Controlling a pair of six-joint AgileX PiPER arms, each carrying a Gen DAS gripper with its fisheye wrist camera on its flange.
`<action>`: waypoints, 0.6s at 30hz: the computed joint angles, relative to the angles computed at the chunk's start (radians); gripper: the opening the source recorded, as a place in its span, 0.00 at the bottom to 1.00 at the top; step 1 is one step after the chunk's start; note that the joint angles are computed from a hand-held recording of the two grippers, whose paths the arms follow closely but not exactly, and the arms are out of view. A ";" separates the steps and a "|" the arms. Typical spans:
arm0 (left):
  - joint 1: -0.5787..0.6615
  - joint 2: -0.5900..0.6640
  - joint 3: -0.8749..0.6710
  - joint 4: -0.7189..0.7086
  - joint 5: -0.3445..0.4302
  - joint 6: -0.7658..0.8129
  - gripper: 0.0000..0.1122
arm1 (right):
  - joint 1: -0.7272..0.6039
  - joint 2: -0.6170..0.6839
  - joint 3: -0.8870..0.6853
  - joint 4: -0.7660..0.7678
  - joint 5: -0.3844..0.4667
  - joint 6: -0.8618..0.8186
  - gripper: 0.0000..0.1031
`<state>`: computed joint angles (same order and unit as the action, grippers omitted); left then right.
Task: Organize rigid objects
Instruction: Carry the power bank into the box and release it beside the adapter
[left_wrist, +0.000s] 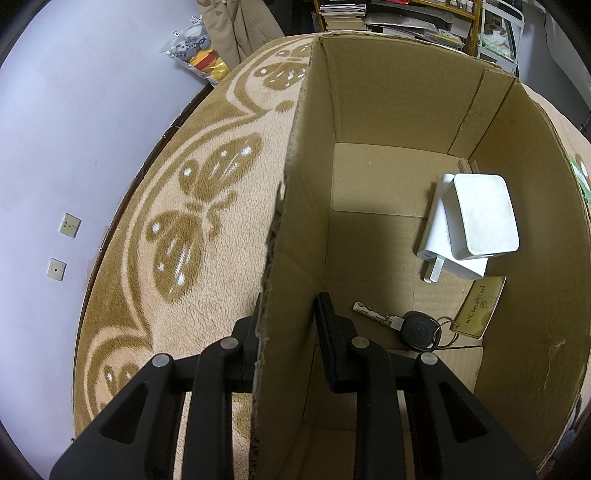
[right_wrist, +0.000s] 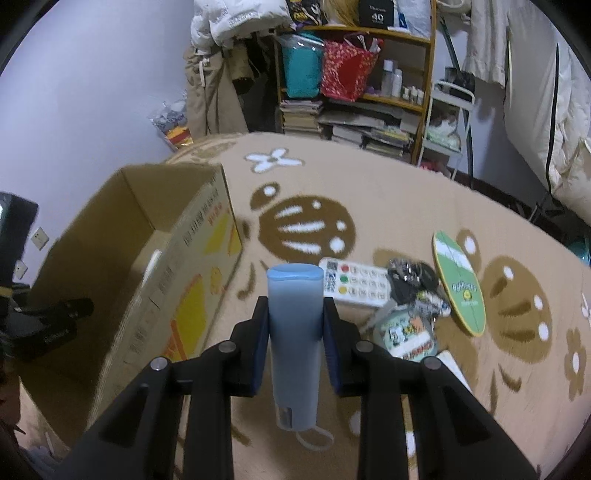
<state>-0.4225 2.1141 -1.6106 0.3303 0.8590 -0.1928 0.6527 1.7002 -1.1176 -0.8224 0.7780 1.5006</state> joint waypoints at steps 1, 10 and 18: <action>0.000 0.000 0.000 0.000 0.000 0.000 0.21 | -0.002 -0.001 -0.011 0.001 0.005 -0.010 0.28; -0.001 0.000 0.001 0.001 0.000 -0.001 0.21 | -0.006 -0.014 -0.129 -0.041 0.045 -0.054 0.28; -0.001 0.001 0.000 0.002 0.000 -0.001 0.21 | -0.010 0.017 -0.270 -0.067 0.049 -0.101 0.28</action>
<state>-0.4236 2.1148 -1.6105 0.3323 0.8590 -0.1936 0.6427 1.7176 -1.3871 -0.8895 0.8268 1.3996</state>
